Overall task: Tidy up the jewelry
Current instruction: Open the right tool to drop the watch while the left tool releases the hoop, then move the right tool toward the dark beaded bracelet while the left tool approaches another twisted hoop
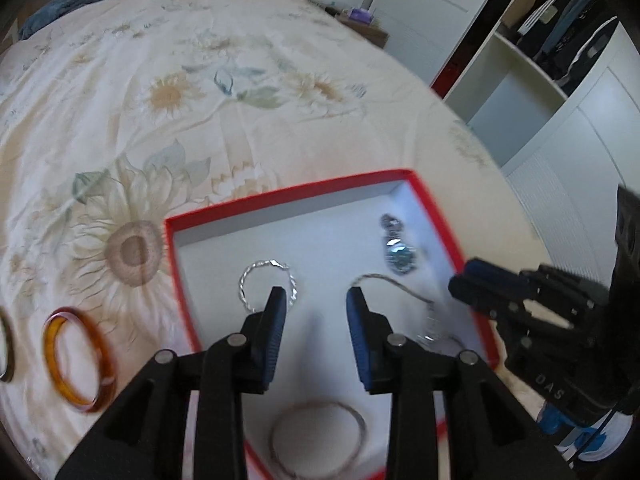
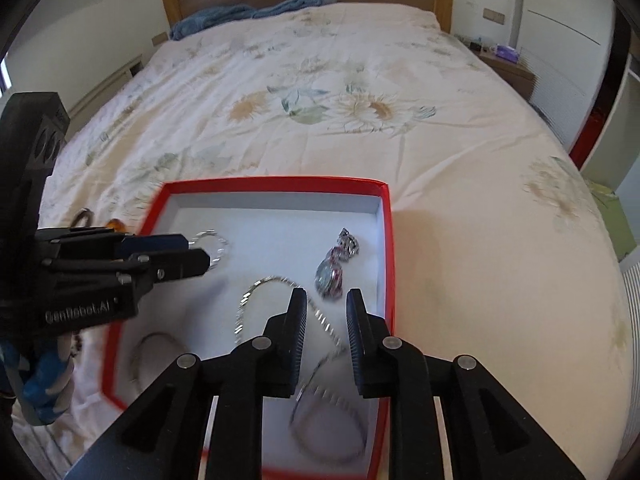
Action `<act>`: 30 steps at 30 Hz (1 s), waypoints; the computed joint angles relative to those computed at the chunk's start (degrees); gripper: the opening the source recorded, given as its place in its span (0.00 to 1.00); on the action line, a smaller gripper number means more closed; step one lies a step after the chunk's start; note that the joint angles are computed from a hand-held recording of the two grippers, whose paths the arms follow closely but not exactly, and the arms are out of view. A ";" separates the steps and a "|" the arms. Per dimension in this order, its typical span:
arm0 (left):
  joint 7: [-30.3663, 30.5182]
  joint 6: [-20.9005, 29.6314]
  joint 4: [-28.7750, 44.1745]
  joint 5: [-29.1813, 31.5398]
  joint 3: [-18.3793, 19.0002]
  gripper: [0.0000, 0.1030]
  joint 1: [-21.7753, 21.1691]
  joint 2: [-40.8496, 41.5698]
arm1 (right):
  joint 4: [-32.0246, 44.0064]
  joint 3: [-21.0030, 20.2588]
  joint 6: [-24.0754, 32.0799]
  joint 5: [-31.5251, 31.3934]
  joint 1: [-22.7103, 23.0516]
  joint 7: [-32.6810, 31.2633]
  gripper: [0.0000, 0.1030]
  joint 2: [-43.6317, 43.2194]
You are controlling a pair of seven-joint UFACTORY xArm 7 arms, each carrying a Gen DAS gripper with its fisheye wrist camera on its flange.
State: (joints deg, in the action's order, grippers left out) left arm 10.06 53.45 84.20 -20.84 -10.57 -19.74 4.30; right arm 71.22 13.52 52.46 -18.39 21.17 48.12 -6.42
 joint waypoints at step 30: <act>13.79 20.88 -5.84 5.63 23.58 0.32 13.61 -47.16 | 51.55 23.76 41.65 -38.72 31.06 19.06 0.39 17.09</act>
State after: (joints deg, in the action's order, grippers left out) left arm 23.85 74.33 78.36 -15.21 13.01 -6.13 -42.86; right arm 122.77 37.28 94.10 -57.11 52.23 67.18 10.66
